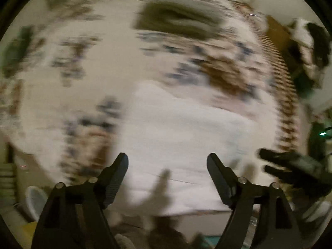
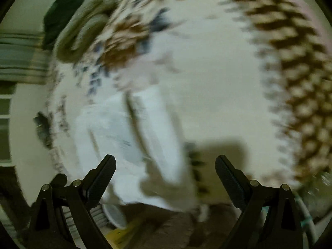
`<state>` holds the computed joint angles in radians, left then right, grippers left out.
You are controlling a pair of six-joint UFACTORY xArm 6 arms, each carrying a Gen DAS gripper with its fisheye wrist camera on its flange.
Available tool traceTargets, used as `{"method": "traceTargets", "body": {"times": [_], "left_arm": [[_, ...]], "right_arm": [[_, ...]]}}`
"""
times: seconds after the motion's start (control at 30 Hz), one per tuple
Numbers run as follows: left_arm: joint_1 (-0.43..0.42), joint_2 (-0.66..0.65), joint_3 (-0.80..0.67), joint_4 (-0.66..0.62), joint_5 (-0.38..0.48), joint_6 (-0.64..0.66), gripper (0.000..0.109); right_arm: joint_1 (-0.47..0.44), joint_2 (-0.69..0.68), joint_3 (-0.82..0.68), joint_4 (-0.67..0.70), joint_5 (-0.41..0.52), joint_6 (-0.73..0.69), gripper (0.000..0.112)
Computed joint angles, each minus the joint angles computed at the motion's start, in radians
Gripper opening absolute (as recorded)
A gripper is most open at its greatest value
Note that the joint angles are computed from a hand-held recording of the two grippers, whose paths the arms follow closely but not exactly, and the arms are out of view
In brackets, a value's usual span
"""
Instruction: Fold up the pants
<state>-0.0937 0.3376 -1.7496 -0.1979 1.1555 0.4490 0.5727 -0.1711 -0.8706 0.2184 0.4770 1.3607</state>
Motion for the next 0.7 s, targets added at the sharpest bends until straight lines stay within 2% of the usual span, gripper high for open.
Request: {"method": "traceTargets", "body": {"times": [0.07,0.13,0.17,0.2,0.23,0.27,0.33,0.37,0.57,0.63,0.7], "left_arm": [[0.021,0.057,-0.06,0.074,0.012,-0.043,0.081],[0.038,0.102,-0.105,0.121,0.018,-0.085,0.081],[0.044,0.122,-0.126,0.142,0.02,-0.101,0.081],[0.043,0.129,-0.127,0.151,0.011,-0.11,0.081],[0.045,0.132,-0.128,0.154,0.003,-0.116,0.081],[0.047,0.138,-0.137,0.151,0.003,-0.123,0.081],[0.051,0.143,-0.148,0.138,0.003,-0.125,0.081],[0.05,0.143,-0.15,0.131,0.0,-0.126,0.081],[0.045,0.198,-0.244,0.062,0.052,-0.121,0.081],[0.035,0.209,-0.255,0.031,0.064,-0.125,0.081],[0.024,0.224,-0.261,-0.012,0.076,-0.13,0.081]], "right_arm": [[-0.004,0.093,-0.061,0.095,-0.036,-0.12,0.098],[-0.008,0.199,-0.152,0.177,0.009,-0.228,0.098],[-0.009,0.236,-0.191,0.155,0.045,-0.22,0.091],[-0.009,0.265,-0.23,0.092,0.095,-0.172,0.082],[-0.008,0.277,-0.262,0.015,0.146,-0.119,0.057],[-0.001,0.283,-0.297,-0.063,0.195,-0.081,0.038],[0.013,0.276,-0.331,-0.134,0.242,-0.05,0.024],[0.019,0.265,-0.34,-0.16,0.255,-0.034,0.011],[0.057,0.134,-0.369,-0.357,0.441,0.153,0.01],[0.058,0.06,-0.326,-0.387,0.513,0.204,0.01],[0.052,-0.011,-0.253,-0.382,0.545,0.247,0.01]]}}
